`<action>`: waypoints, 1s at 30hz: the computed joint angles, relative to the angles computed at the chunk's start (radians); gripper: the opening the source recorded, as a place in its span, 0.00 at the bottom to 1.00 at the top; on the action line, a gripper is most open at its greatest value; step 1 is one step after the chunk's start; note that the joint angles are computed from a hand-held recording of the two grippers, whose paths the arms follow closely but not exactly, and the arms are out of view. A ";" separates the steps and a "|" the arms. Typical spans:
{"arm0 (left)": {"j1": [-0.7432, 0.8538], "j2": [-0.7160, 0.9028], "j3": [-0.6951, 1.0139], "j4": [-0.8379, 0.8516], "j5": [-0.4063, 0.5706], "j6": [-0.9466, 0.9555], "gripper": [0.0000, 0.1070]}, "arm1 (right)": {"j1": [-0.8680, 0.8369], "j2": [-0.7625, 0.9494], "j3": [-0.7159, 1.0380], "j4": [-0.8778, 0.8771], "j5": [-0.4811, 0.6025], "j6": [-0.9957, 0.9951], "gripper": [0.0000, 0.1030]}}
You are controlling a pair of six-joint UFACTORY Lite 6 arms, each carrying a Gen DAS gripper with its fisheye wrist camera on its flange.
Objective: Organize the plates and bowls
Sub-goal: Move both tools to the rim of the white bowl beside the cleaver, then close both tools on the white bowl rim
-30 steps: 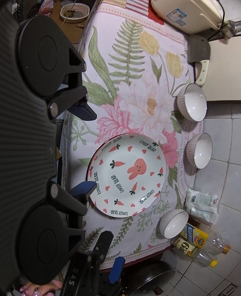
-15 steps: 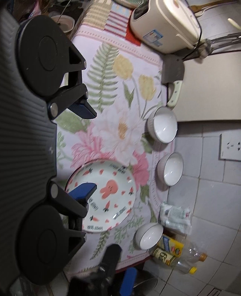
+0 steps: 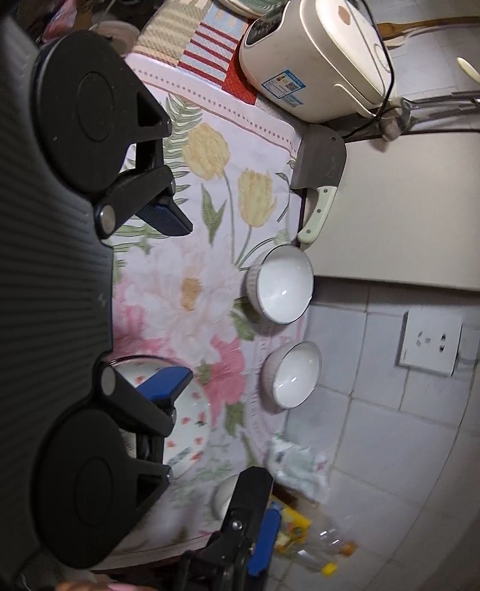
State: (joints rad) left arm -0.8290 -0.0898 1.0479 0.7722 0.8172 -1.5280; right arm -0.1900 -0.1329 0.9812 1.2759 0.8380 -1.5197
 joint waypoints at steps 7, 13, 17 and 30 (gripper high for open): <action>0.201 0.055 -0.086 0.191 -0.226 -0.102 0.71 | 0.166 0.291 0.177 0.088 -0.175 -0.016 0.82; 0.378 0.174 -0.097 0.387 -0.428 -0.232 0.70 | 0.271 0.578 0.400 0.103 -0.294 -0.025 0.82; 0.456 0.241 -0.080 0.484 -0.509 -0.292 0.70 | 0.303 0.770 0.586 0.084 -0.304 0.043 0.81; 0.619 0.526 0.099 0.834 -0.690 -0.562 0.70 | 0.369 1.019 0.840 -0.010 -0.353 0.244 0.79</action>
State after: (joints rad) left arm -0.2096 0.4362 1.1464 1.6059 0.1275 -2.0896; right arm 0.1794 0.8857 1.8212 1.2657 0.4854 -1.2753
